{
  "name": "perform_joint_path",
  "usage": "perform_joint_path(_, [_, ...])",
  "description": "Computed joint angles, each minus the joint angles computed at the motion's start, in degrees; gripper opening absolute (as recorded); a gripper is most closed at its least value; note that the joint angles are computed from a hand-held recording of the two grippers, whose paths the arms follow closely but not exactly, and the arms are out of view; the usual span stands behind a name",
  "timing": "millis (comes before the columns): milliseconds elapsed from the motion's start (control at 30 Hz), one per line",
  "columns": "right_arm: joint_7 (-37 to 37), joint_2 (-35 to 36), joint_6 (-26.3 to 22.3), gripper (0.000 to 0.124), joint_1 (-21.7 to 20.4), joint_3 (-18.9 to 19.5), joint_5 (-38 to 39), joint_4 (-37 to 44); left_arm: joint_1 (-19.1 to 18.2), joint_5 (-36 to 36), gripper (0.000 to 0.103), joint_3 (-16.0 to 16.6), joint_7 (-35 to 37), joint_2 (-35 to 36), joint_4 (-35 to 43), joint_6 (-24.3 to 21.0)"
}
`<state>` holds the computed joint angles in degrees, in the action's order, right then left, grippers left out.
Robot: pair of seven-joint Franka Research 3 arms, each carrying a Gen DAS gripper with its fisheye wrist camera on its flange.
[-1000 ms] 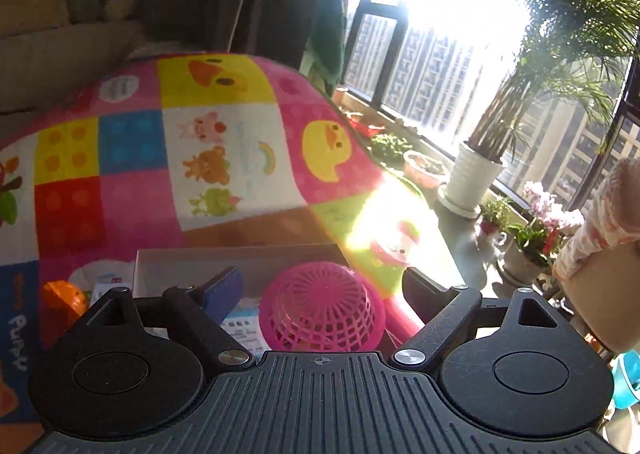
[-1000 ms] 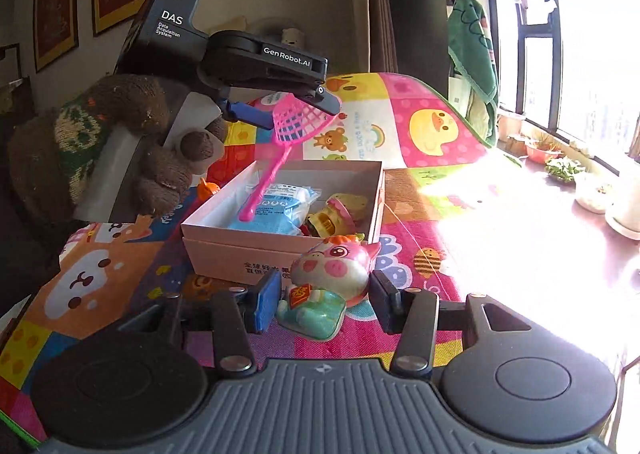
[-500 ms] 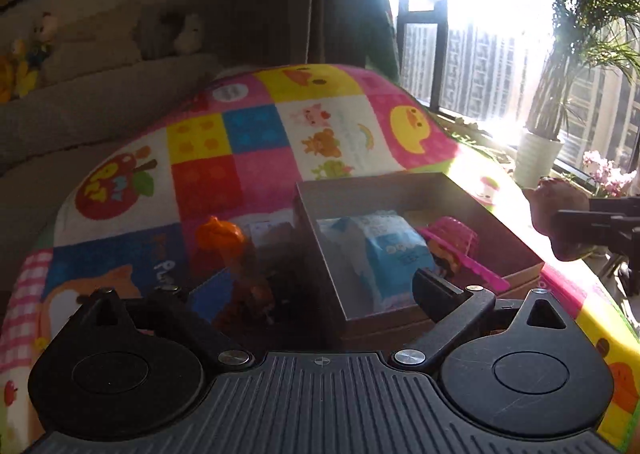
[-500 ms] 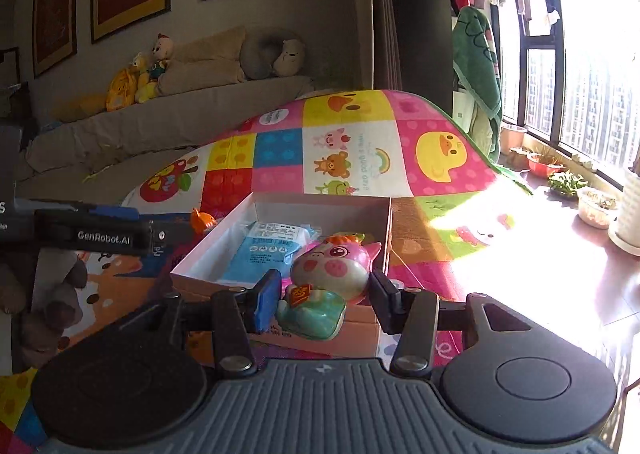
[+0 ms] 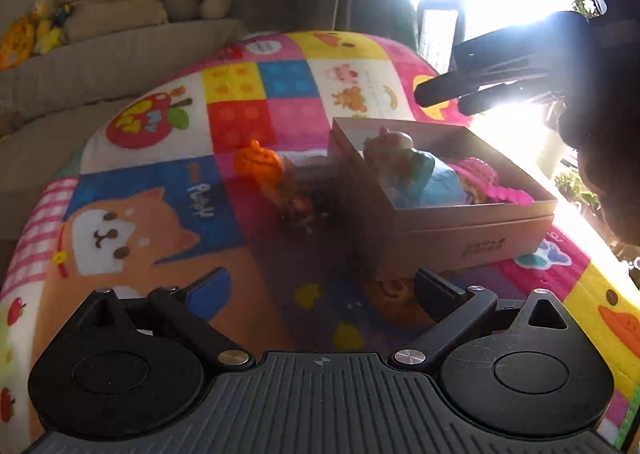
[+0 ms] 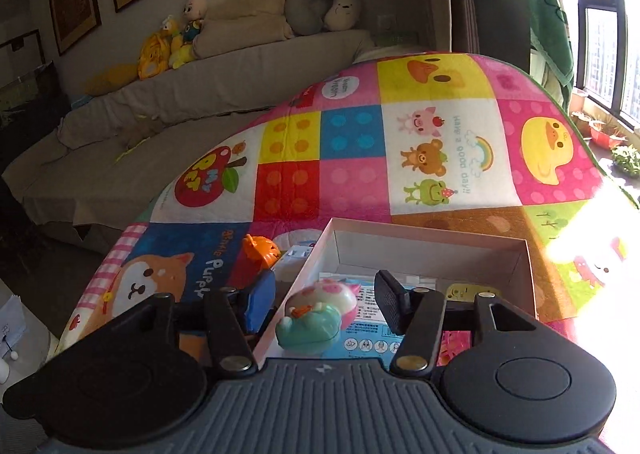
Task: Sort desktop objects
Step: 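Carry the basket scoop into the box with the left tool while the right lowers the pig in, then open the right tool to release the pig and withdraw from the box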
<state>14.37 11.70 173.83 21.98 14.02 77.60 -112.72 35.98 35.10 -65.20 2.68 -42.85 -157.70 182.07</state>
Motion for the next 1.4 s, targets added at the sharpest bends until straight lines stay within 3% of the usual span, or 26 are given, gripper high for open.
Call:
perform_joint_path(100, [2.1, -1.8, 3.8, 0.057, 0.4, -1.3, -3.4, -2.9, -0.4, -1.1, 0.101, 0.7, -1.7, -0.9, -2.1, 0.8])
perform_joint_path(200, [18.4, -3.7, 2.7, 0.049, 2.0, -5.5, -21.2, -8.3, 1.0, -2.7, 0.101, -0.1, -3.9, -1.7, -3.4, 3.1])
perform_joint_path(267, [28.9, -4.3, -0.1, 0.034, 2.7, -8.4, -32.4, -10.5, 2.1, -3.7, 0.101, -1.0, -4.1, -1.8, -3.7, 5.1])
perform_joint_path(300, [30.8, -4.5, -1.8, 0.031, 2.2, -8.4, -34.1, -10.9, 2.6, -4.2, 0.101, -1.5, -3.7, -1.9, -3.7, 5.7])
perform_joint_path(367, [27.4, -4.2, -2.6, 0.028, -0.4, -5.7, -29.4, -10.8, 3.3, -5.2, 0.101, -2.4, -2.8, -1.9, -3.7, 6.7])
perform_joint_path(467, [32.3, -1.9, -2.8, 0.021, -0.6, -5.3, -33.2, -8.9, 3.8, -6.7, 0.101, -3.3, -1.5, -1.7, -3.5, 7.2])
perform_joint_path(600, [37.5, 3.8, 1.0, 0.018, -0.4, -4.2, -38.0, -4.5, 2.7, -8.1, 0.101, -2.9, -0.6, -1.9, -4.0, 6.4])
perform_joint_path(767, [41.3, 7.9, 2.4, 0.017, -2.5, -1.3, -40.6, 0.5, 2.4, -8.7, 0.101, -2.6, -1.0, -2.1, -4.4, 5.2])
perform_joint_path(933, [48.7, 6.1, 3.1, 0.018, 1.7, -6.3, -51.4, -1.6, 3.6, -8.8, 0.102, -3.9, -3.3, -3.2, -4.5, 4.0])
perform_joint_path(1033, [39.3, 1.9, -2.0, 0.020, -7.1, 2.2, -40.1, -4.1, 4.4, -8.7, 0.102, -4.6, -5.1, -4.1, -5.2, 5.4])
perform_joint_path(1067, [38.4, 0.5, -3.0, 0.020, -8.2, 3.0, -38.6, -5.3, 4.9, -8.9, 0.102, -4.9, -5.6, -4.3, -5.5, 6.5])
perform_joint_path(1133, [38.2, -1.5, -5.0, 0.020, -7.6, 1.6, -36.6, -7.0, 6.1, -9.6, 0.102, -5.6, -6.3, -4.5, -5.8, 8.2])
perform_joint_path(1233, [40.3, -1.0, -12.6, 0.020, -6.7, -1.1, -34.8, -5.1, 6.4, -11.2, 0.102, -6.5, -6.9, -6.5, -6.8, 10.4])
perform_joint_path(1400, [39.7, 2.8, -13.7, 0.020, -4.5, -1.9, -32.2, -0.8, 6.0, -12.7, 0.102, -7.2, -6.8, -8.7, -7.4, 10.9])
